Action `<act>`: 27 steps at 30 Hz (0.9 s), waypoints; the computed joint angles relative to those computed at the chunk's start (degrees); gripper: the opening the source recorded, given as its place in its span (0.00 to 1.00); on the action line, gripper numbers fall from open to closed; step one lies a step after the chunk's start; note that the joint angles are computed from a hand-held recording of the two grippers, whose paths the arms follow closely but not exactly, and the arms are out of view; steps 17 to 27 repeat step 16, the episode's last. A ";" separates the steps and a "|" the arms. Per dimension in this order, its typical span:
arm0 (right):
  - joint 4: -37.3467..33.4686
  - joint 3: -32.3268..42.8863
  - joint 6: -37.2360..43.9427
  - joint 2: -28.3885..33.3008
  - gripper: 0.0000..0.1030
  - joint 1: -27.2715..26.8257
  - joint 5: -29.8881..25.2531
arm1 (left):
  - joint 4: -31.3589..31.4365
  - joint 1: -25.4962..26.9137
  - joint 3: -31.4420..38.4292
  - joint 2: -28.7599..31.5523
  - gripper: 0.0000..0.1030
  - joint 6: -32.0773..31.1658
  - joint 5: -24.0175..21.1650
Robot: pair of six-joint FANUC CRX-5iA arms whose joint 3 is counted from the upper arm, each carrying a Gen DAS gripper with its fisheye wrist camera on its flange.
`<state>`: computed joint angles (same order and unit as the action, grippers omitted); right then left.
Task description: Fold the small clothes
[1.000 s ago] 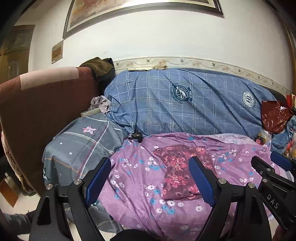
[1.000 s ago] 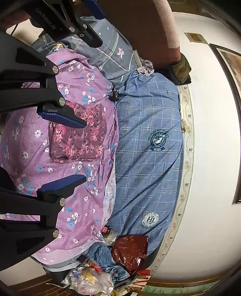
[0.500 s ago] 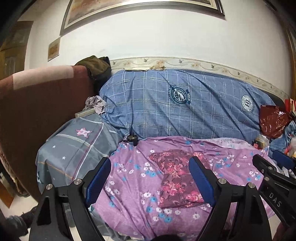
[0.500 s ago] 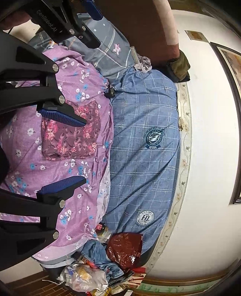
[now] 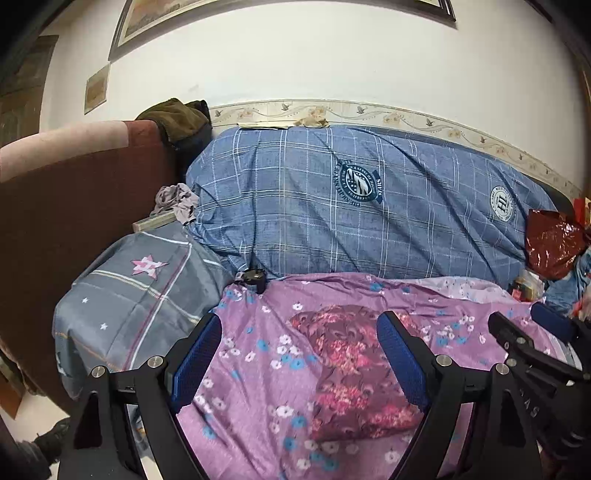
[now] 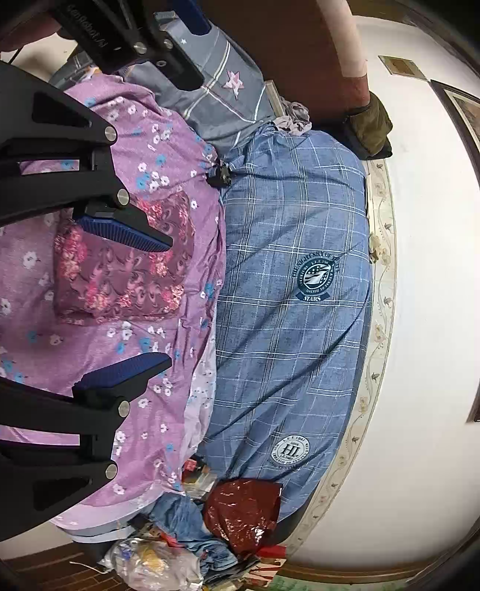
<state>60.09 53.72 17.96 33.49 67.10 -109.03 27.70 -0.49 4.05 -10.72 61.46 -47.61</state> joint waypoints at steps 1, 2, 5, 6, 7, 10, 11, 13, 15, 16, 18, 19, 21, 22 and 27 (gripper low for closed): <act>-0.12 -0.47 -0.04 -0.28 0.57 -0.30 0.41 | -0.17 -0.37 0.48 0.49 0.84 0.26 0.09; -0.33 -0.85 0.08 -0.47 0.57 -0.68 0.92 | 0.05 -0.66 0.72 0.87 0.84 0.11 0.20; -0.75 -1.68 0.57 -0.75 0.57 -1.51 1.79 | -0.28 -1.50 2.48 2.78 0.84 1.03 0.31; -1.17 -2.06 0.46 -0.95 0.57 -1.88 2.33 | -0.28 -1.69 2.40 2.83 0.84 1.15 0.40; -1.41 -2.06 0.34 -0.93 0.57 -2.09 2.56 | -0.55 -1.96 2.97 3.41 0.84 1.37 0.38; -2.08 -2.86 -0.07 -1.24 0.57 -2.95 3.55 | -1.10 -2.66 3.89 4.41 0.84 1.70 0.56; -2.36 -3.13 -0.11 -1.35 0.57 -3.25 3.94 | -1.22 -2.84 4.24 4.83 0.84 1.77 0.72; -2.88 -3.70 -0.36 -1.51 0.57 -3.78 4.76 | -0.08 -2.99 3.97 5.34 0.84 1.20 1.57; -3.42 -4.69 -0.86 -1.82 0.57 -4.37 5.65 | 2.57 -3.17 2.42 5.52 0.84 -0.58 3.16; -4.03 -5.71 -1.28 -2.28 0.57 -4.79 6.39 | 1.88 -3.50 2.19 5.84 0.84 0.37 3.69; -4.03 -5.71 -1.28 -2.28 0.57 -4.79 6.39 | 1.88 -3.50 2.19 5.84 0.84 0.37 3.69; -4.03 -5.71 -1.28 -2.28 0.57 -4.79 6.39 | 1.88 -3.50 2.19 5.84 0.84 0.37 3.69; -4.03 -5.71 -1.28 -2.28 0.57 -4.79 6.39 | 1.88 -3.50 2.19 5.84 0.84 0.37 3.69; -4.03 -5.71 -1.28 -2.28 0.57 -4.79 6.39 | 1.88 -3.50 2.19 5.84 0.84 0.37 3.69; -4.03 -5.71 -1.28 -2.28 0.57 -4.79 6.39 | 1.88 -3.50 2.19 5.84 0.84 0.37 3.69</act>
